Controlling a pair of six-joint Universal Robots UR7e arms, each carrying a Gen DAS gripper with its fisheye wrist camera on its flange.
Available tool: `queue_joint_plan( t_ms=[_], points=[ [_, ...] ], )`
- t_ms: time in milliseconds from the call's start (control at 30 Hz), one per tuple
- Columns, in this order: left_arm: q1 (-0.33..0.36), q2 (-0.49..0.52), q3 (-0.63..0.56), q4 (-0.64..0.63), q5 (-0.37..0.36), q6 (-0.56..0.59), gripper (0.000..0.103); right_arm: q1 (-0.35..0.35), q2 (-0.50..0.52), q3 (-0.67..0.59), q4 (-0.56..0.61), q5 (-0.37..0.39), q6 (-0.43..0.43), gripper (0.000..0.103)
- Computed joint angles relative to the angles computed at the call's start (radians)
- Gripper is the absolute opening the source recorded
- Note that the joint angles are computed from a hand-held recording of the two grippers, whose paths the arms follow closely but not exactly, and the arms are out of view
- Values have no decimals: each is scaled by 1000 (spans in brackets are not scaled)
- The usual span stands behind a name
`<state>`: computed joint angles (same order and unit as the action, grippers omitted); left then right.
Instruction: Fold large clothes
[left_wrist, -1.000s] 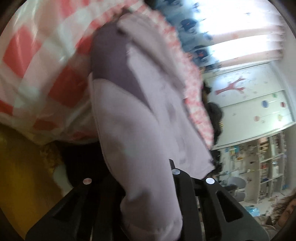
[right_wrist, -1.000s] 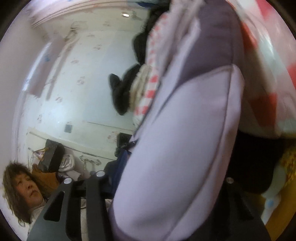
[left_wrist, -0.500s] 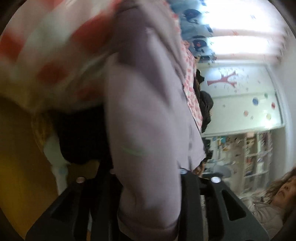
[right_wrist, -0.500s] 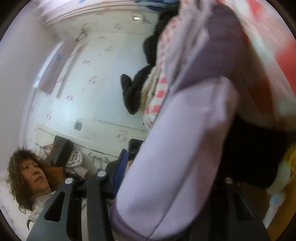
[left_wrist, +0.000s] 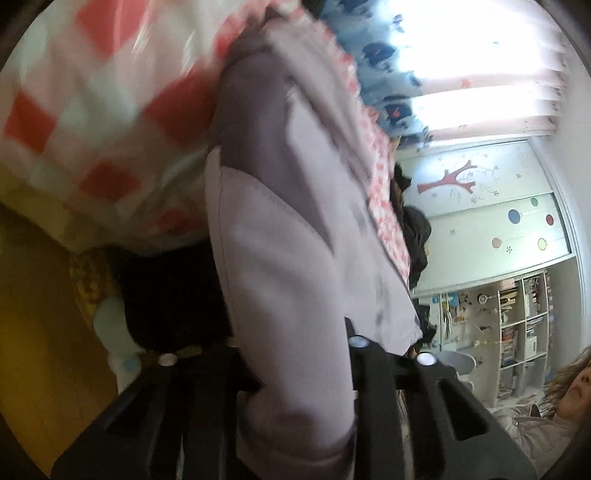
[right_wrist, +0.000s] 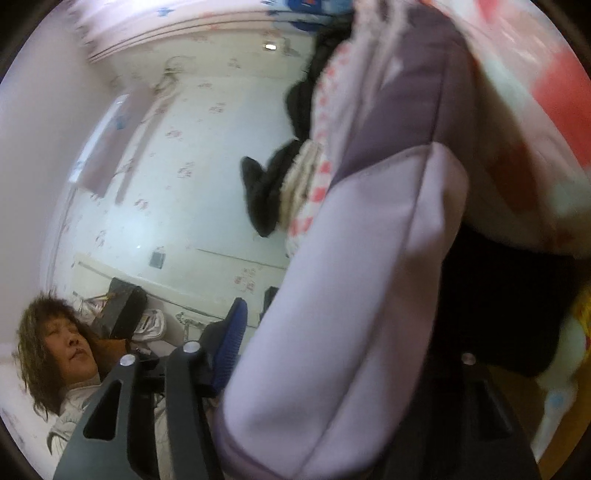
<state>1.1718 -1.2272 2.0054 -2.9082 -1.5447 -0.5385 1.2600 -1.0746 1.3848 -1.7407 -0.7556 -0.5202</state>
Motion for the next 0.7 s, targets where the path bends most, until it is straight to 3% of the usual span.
queue_joint_plan(
  t_ms=[167,300,533,633,700],
  points=[
    [-94,-35,-27,-55,62,57,13,25,-2,4,-54,158,-14,53],
    [-118,-48,-50,-43,62,82,13,28,-3,11,-73,266,-16,53],
    [-59,-19,-95,-95,-2,28,13,43,38,-47,-100,271,55,53],
    [-62,23,-176,-104,7,57,13,75,113,-177,-78,298,64,53],
    [-63,74,-290,-86,23,78,13,101,186,-307,-75,306,93,53]
  ],
)
